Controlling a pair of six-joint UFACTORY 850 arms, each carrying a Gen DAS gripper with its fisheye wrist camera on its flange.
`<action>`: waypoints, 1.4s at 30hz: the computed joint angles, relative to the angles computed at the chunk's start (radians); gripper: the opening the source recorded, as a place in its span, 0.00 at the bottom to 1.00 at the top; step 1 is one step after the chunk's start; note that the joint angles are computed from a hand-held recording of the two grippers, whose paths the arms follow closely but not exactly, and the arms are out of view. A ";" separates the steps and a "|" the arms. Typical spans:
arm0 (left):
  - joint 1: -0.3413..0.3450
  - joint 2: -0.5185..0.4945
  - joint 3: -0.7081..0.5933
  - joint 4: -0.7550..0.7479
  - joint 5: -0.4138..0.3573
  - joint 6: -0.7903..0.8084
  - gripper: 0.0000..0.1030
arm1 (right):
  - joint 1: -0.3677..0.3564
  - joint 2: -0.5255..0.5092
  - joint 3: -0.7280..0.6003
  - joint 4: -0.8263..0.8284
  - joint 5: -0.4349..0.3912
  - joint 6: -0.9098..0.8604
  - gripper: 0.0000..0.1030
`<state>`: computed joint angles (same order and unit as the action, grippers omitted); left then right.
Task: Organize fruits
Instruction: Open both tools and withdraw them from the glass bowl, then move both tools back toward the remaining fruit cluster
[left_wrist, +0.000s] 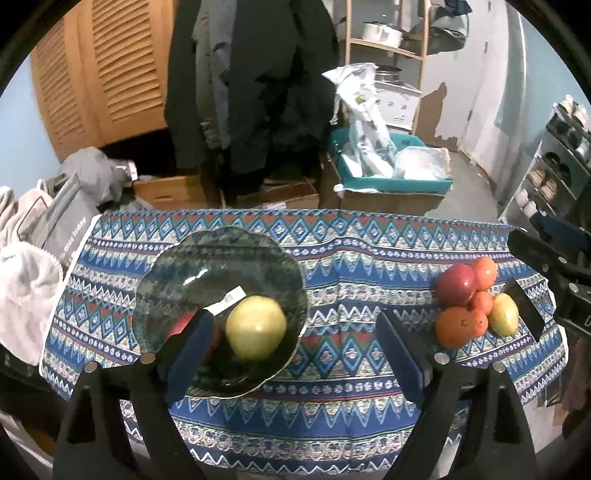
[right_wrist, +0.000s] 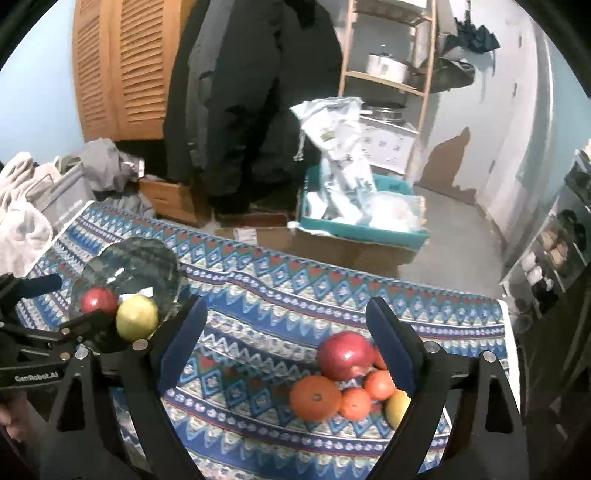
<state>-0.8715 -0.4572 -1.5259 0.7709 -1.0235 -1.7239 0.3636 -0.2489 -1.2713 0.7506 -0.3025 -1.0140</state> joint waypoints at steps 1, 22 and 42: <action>-0.001 -0.008 -0.014 0.001 -0.003 0.009 0.88 | -0.008 0.005 0.004 0.010 0.001 -0.010 0.85; -0.015 -0.226 -0.321 -0.053 -0.030 0.265 0.92 | -0.161 0.023 0.035 -0.057 0.030 0.011 0.86; -0.005 -0.399 -0.543 -0.163 -0.006 0.435 0.92 | -0.250 -0.041 0.007 -0.146 -0.016 0.105 0.86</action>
